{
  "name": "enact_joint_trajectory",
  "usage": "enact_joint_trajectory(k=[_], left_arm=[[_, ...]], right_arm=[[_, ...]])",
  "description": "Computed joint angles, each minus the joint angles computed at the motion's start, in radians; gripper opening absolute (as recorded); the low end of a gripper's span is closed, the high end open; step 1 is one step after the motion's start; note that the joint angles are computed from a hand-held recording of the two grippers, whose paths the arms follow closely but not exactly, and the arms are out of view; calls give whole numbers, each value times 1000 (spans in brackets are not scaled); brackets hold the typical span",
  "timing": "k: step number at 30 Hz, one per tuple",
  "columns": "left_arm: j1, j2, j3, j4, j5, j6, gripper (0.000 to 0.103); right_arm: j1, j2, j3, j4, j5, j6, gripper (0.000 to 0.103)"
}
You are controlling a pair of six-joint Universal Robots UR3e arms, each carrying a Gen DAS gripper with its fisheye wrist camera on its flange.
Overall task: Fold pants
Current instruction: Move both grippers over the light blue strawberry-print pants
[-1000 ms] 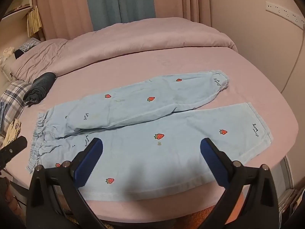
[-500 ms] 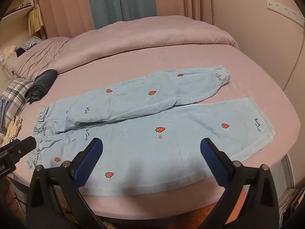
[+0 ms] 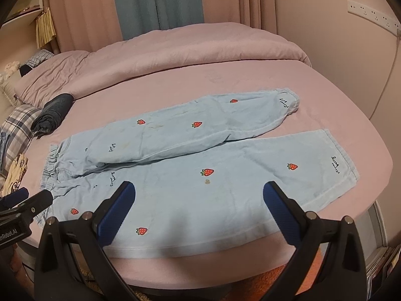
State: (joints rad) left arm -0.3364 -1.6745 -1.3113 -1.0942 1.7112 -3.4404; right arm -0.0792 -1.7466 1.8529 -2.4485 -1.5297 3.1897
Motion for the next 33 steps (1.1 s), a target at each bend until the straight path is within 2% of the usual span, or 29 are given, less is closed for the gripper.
enact_joint_trajectory(k=[12, 21, 33], left_arm=[[17, 6, -18, 18, -35, -3, 98], [31, 1, -33, 38, -66, 0, 98], [75, 32, -99, 95, -140, -5, 98]], right_arm=[[-13, -11, 5, 6, -4, 2, 102], [-48, -16, 10, 17, 42, -3, 93], [-20, -1, -1, 19, -8, 20, 92]])
